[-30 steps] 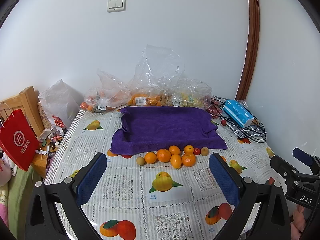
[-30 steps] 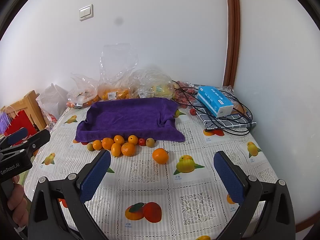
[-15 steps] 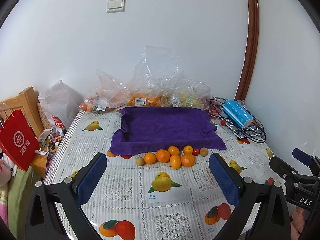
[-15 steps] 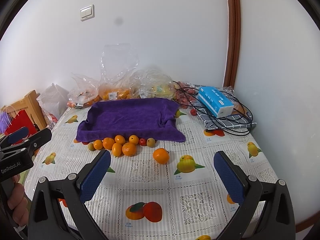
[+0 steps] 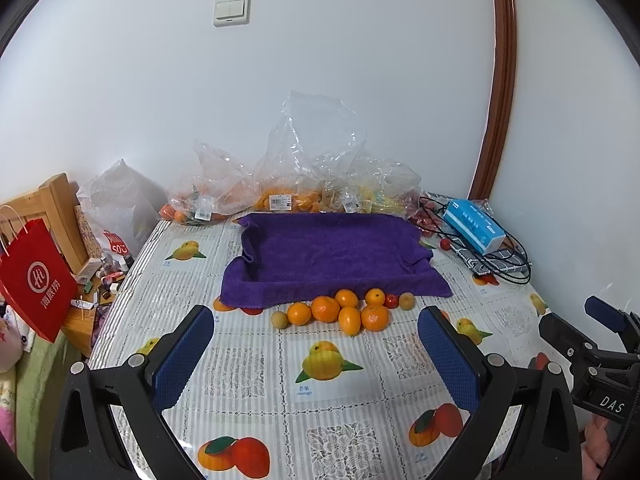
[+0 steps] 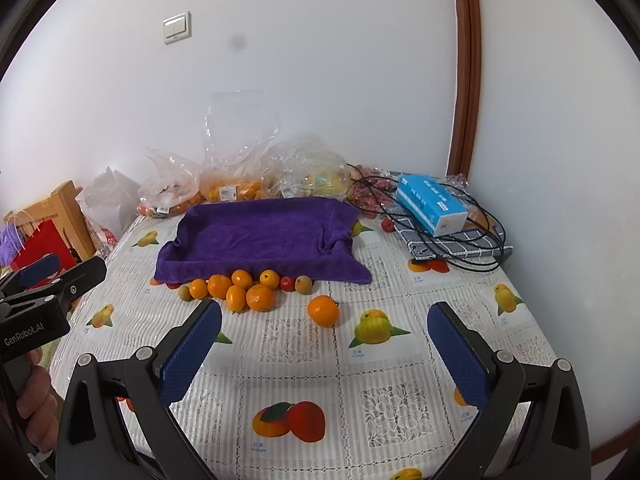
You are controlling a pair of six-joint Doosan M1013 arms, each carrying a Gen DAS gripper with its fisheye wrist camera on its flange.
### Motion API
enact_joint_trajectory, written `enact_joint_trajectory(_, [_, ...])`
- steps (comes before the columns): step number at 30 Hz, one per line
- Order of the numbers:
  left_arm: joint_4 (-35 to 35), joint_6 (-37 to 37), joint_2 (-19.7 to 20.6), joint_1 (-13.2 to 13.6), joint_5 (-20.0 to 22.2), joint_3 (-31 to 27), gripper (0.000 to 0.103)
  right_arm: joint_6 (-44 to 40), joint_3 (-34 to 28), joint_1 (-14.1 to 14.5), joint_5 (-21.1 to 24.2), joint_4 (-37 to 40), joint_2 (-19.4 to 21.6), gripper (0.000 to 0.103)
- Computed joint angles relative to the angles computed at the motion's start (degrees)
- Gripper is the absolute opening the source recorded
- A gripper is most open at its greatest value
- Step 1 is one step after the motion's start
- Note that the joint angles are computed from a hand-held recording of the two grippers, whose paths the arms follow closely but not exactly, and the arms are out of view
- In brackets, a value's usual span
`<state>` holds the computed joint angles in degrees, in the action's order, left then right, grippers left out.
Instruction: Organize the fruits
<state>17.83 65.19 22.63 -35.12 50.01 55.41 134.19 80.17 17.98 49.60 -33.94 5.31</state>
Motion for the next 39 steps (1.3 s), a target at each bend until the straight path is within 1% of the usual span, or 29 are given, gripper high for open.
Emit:
enact_joint_trajectory(9, [0.22, -0.14, -0.78, -0.07, -1.22, 1.57, 0.103, 0.53, 0.73, -0.08, -0.52, -0.46, -0.27, 0.101])
enact_joint_trajectory(22, [0.75, -0.52, -0.8, -0.16, -1.54, 1.64, 0.103, 0.89, 1.59, 0.0, -1.33, -0.82, -0.62, 0.101])
enact_joint_trajectory(26, [-0.08, -0.35, -0.95, 0.15, -2.58, 1.81, 0.103, 0.23, 1.44, 0.01, -1.7, -0.52, -0.42, 0.101])
enact_joint_trajectory(32, [0.35, -1.41, -1.08, 0.61, -4.07, 2.9, 0.103, 1.78, 1.54, 0.13, -2.31, -2.52, 0.08, 0.101])
enact_joint_trajectory(36, [0.89, -2.14, -0.4, 1.09, -3.38, 2.74, 0.103, 0.18, 0.93, 0.03, -1.91, -1.73, 0.98, 0.101])
enact_joint_trajectory(39, [-0.83, -1.71, 0.51, 1.79, -2.67, 2.1, 0.103, -0.23, 0.46, -0.16, -1.87, -1.65, 1.83, 0.101])
